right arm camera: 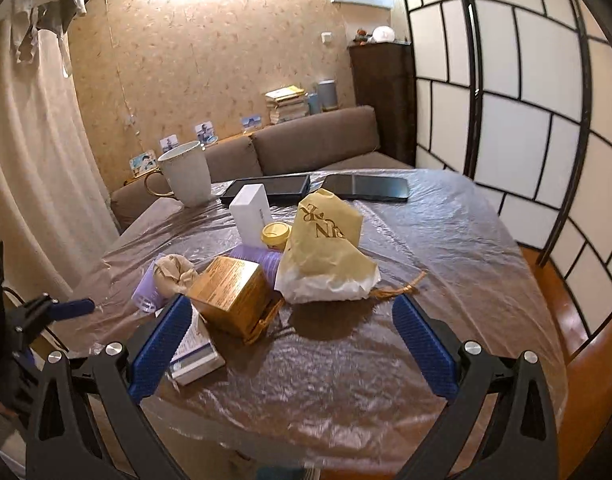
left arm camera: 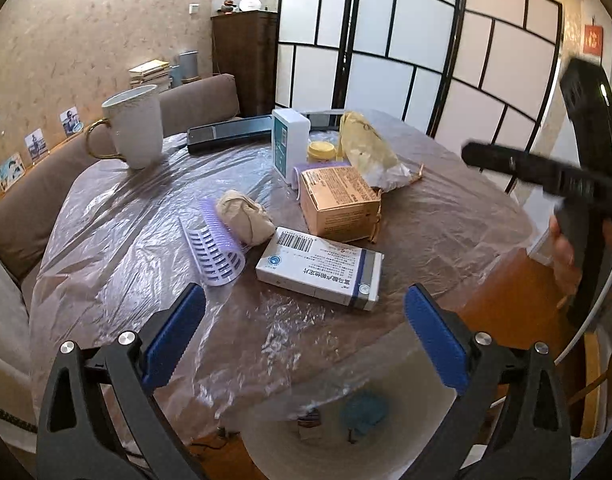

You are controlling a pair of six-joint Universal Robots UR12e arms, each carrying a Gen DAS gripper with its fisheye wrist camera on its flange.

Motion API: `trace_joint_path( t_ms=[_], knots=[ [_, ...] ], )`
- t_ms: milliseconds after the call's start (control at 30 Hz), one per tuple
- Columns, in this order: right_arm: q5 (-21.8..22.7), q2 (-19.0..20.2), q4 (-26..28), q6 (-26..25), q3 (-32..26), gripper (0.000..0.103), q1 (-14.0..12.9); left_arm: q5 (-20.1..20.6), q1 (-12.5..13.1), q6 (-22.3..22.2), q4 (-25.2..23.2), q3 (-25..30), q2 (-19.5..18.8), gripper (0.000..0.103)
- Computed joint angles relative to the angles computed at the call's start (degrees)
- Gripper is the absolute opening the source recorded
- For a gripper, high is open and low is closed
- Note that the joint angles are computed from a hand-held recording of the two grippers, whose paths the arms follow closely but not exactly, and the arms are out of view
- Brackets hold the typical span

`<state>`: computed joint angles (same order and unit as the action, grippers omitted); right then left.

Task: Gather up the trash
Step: 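Grasp the purple hair roller with the left tool while the right tool grasps the yellow paper bag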

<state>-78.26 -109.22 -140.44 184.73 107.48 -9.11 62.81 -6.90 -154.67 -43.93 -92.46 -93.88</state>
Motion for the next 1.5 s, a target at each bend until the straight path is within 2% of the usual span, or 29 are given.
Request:
trace_joint_path(
  t_ms=[167, 400, 500, 867, 1033, 1167, 1333, 1400, 1500],
  knots=[
    [-1.93, 3.17, 2.27, -2.19, -2.52, 0.099, 0.51, 1.42, -0.26, -2.6, -1.59, 2.47, -1.96, 0.1],
    [-1.1, 6.72, 4.12, -3.84, -5.18, 0.099, 0.18, 4.47, -0.29, -8.6, -3.32, 6.56, -5.24, 0.1],
    [-2.5, 8.4, 5.44, -4.89, -6.56, 0.099, 0.5, 5.88, -0.56, -8.8, -4.08, 7.64, -6.24, 0.1],
    [1.96, 11.93, 8.95, -4.04, -8.9, 0.099, -1.34, 7.69, -1.04, -8.83, -5.81, 9.77, -8.29, 0.1],
    [3.73, 12.96, 10.93, -2.37, -9.5, 0.099, -2.24, 8.97, -0.8, -9.08, -6.41, 10.38, -9.17, 0.087],
    [5.93, 13.74, 12.31, -1.33, -9.84, 0.092, -2.97, 9.61, -0.7, -9.28, -7.23, 11.02, -9.98, 0.073],
    [6.91, 14.2, 12.52, -0.77, -9.95, 0.091, -3.15, 11.12, -0.84, -7.67, -6.56, 10.92, -10.24, 0.057],
    [7.96, 14.29, 12.46, -1.1, -9.94, 0.082, -3.33, 11.61, -0.88, -7.35, -6.3, 10.97, -10.26, 0.049],
    [9.16, 14.41, 12.89, -1.86, -10.21, 0.074, -3.57, 11.44, -0.72, -7.33, -6.38, 11.09, -10.32, 0.047]
  ],
)
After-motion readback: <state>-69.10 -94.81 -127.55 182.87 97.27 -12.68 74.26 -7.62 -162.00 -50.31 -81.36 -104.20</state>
